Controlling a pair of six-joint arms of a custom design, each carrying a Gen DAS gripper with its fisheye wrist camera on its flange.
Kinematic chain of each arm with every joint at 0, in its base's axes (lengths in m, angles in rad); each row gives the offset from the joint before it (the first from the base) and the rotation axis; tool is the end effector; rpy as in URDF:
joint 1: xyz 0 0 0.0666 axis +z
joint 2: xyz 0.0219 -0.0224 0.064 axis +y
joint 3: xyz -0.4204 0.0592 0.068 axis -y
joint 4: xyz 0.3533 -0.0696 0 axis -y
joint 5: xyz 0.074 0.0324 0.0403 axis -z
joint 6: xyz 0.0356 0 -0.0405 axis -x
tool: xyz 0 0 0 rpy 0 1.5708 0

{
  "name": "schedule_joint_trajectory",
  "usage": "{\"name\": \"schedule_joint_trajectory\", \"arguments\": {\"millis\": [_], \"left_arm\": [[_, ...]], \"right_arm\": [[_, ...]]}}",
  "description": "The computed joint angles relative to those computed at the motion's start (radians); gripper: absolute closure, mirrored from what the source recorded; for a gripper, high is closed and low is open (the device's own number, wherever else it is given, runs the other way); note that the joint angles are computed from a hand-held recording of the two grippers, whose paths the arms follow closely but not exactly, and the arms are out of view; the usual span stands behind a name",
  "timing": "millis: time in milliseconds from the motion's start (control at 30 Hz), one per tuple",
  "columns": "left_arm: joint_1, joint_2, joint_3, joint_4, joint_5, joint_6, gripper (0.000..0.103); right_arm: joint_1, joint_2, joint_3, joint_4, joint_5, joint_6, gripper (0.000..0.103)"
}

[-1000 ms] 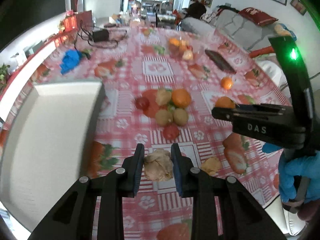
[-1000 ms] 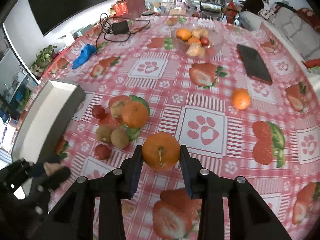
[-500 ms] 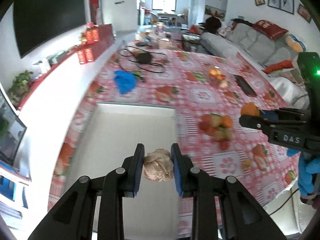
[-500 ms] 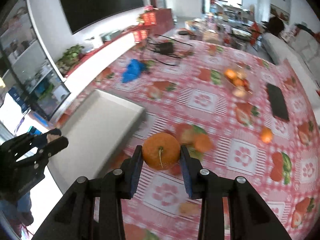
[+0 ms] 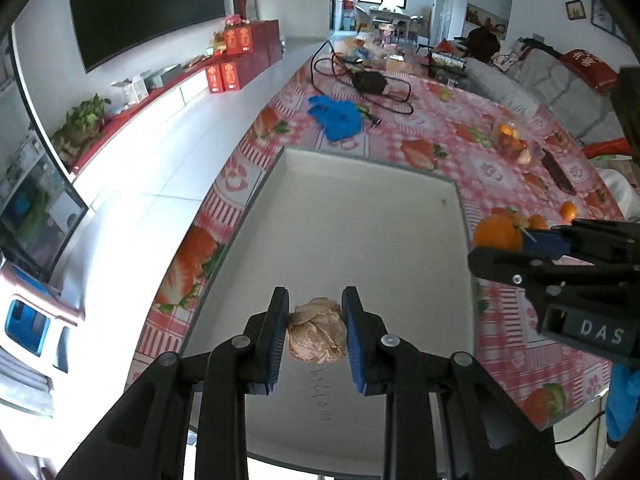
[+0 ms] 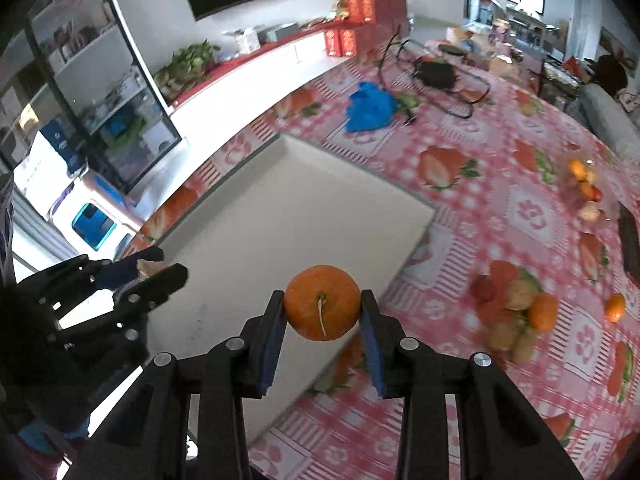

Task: Organize fruits
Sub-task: 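Carry both fruits over the white tray and open both tools, then withdraw both open tools from the tray toward the fruit pile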

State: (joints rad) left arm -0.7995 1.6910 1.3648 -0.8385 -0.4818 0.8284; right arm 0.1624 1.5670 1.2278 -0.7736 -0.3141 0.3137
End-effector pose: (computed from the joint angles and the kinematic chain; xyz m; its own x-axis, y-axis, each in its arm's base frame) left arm 0.3712 -0.3588 0.3296 -0.8071 -0.1066 -0.5807 -0.1286 0.9917 -0.0033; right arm 0.4611 0.0863 0.3369 -0.7529 -0.4208 -0.5061 -0.5476 0.8270 0.1272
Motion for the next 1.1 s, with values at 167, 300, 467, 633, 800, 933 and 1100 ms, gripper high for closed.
{"name": "schedule_joint_trajectory", "arguments": {"millis": [167,300,467,633,800,933,1100], "left_arm": [[0.007,0.011,-0.014,0.007,0.006,0.001,0.073],[0.012,0.016,-0.024,0.014,0.006,0.000,0.073],[0.018,0.026,-0.032,0.021,0.022,0.001,0.073],[0.018,0.031,-0.042,0.026,0.032,0.007,0.073],[0.012,0.037,-0.046,0.022,0.022,0.013,0.070],[0.002,0.043,-0.034,-0.004,-0.004,0.021,0.050],[-0.012,0.036,-0.029,-0.013,-0.066,0.028,0.025]], "right_arm": [[0.034,0.023,0.002,-0.001,0.021,-0.009,0.065],[0.056,0.039,0.000,0.004,0.041,-0.013,0.065],[0.067,0.058,-0.003,0.005,0.055,-0.015,0.066],[0.074,0.068,-0.007,0.007,0.070,-0.010,0.065],[0.079,0.079,-0.009,0.001,0.081,-0.007,0.065],[0.076,0.078,-0.011,0.000,0.082,-0.011,0.053],[0.068,0.059,-0.013,0.015,0.089,-0.016,0.048]]}}
